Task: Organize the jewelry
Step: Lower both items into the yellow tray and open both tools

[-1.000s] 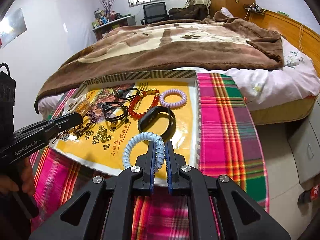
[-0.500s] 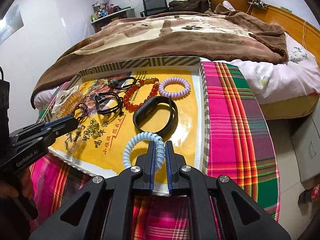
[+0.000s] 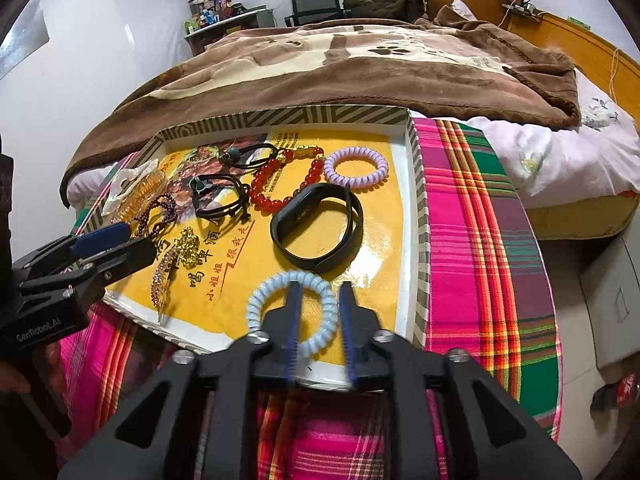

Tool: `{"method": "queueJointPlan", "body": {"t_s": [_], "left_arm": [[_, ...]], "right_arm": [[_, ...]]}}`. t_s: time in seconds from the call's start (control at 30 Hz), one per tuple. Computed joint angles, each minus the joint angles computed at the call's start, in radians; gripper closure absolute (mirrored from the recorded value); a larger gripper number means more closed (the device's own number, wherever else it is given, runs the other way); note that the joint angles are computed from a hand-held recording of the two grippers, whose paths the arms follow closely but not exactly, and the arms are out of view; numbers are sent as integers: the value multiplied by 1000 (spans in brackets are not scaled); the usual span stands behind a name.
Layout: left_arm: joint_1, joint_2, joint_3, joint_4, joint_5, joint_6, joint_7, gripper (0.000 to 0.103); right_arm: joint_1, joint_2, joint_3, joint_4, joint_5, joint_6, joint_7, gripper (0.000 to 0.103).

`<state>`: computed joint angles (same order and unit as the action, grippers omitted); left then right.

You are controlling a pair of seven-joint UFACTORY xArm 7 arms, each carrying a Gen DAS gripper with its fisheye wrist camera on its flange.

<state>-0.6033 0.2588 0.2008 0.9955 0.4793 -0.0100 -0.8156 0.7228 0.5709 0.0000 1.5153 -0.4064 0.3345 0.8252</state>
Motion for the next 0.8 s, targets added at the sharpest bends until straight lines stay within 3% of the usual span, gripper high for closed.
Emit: {"method": "queueJointPlan", "body": {"t_s": [0.07, 0.1, 0.17, 0.23, 0.33, 0.47, 0.53, 0.6, 0.8], "left_arm": [[-50, -17, 49, -9, 38, 10, -39, 36], [-78, -25, 76, -8, 72, 27, -74, 35], [-147, -51, 143, -14, 192, 54, -182, 35], [-165, -78, 153, -21, 263, 84, -246, 34], [-227, -141, 181, -31, 469, 173, -427, 31], [-227, -220, 122, -62, 572, 270, -532, 29], [-223, -251, 84, -75, 610, 330, -577, 19], [-216, -290, 42, -99, 662, 378, -652, 15], [-186, -347, -79, -139, 613, 552, -714, 15]], "right_arm": [[13, -14, -14, -12, -14, -1, 16, 57], [19, -20, -19, -16, -22, 1, 26, 54], [37, -43, -38, -37, -51, -2, 64, 54], [54, -74, -57, -70, -86, -17, 115, 54], [67, -120, -64, -115, -143, -28, 178, 54], [99, -196, -82, -184, -264, -20, 316, 54], [108, -227, -82, -211, -320, -15, 383, 54], [112, -259, -72, -239, -369, 1, 435, 54], [103, -333, -24, -314, -484, 50, 581, 54]]}}
